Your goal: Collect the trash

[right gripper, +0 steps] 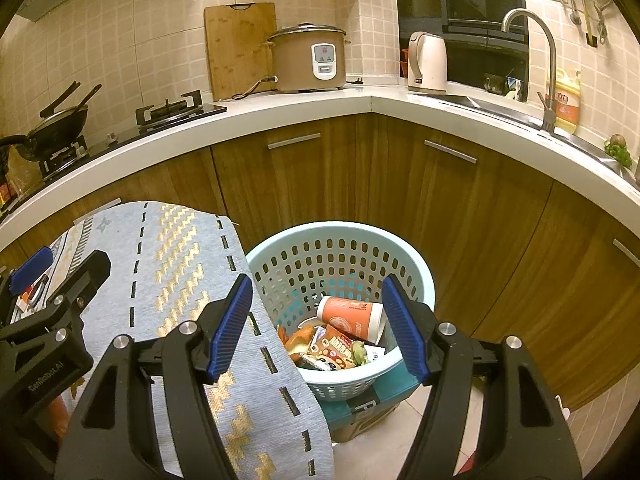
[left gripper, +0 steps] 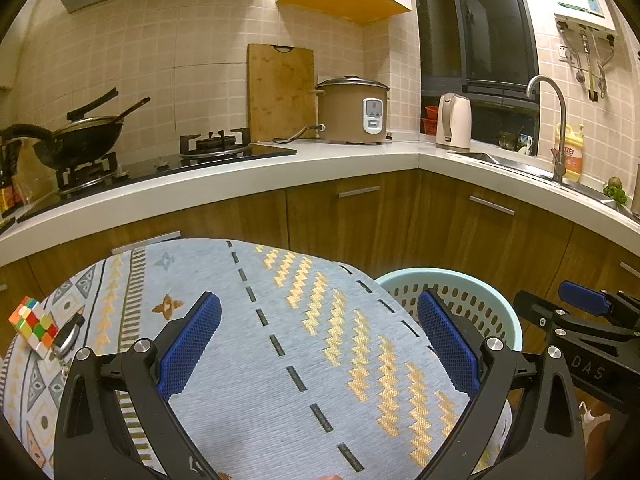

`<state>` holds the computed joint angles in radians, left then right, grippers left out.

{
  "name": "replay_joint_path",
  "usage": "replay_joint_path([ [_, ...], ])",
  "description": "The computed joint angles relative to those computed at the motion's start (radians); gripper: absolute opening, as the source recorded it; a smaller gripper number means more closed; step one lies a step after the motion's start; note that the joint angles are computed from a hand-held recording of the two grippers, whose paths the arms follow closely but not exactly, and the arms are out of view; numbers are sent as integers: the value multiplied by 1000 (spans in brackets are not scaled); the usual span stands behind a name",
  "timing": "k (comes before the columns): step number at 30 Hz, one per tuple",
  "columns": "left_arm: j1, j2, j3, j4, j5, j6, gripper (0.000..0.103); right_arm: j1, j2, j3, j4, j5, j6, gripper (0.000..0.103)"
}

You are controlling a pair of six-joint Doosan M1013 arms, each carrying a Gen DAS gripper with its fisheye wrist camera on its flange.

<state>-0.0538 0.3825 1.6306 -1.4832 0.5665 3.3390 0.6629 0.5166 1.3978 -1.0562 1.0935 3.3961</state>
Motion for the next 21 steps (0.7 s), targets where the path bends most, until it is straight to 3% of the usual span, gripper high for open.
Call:
replay_joint_path([
  [21,-4,-5,9,-14,1,27,95,-6,5,-4,8,-7,-10,64],
])
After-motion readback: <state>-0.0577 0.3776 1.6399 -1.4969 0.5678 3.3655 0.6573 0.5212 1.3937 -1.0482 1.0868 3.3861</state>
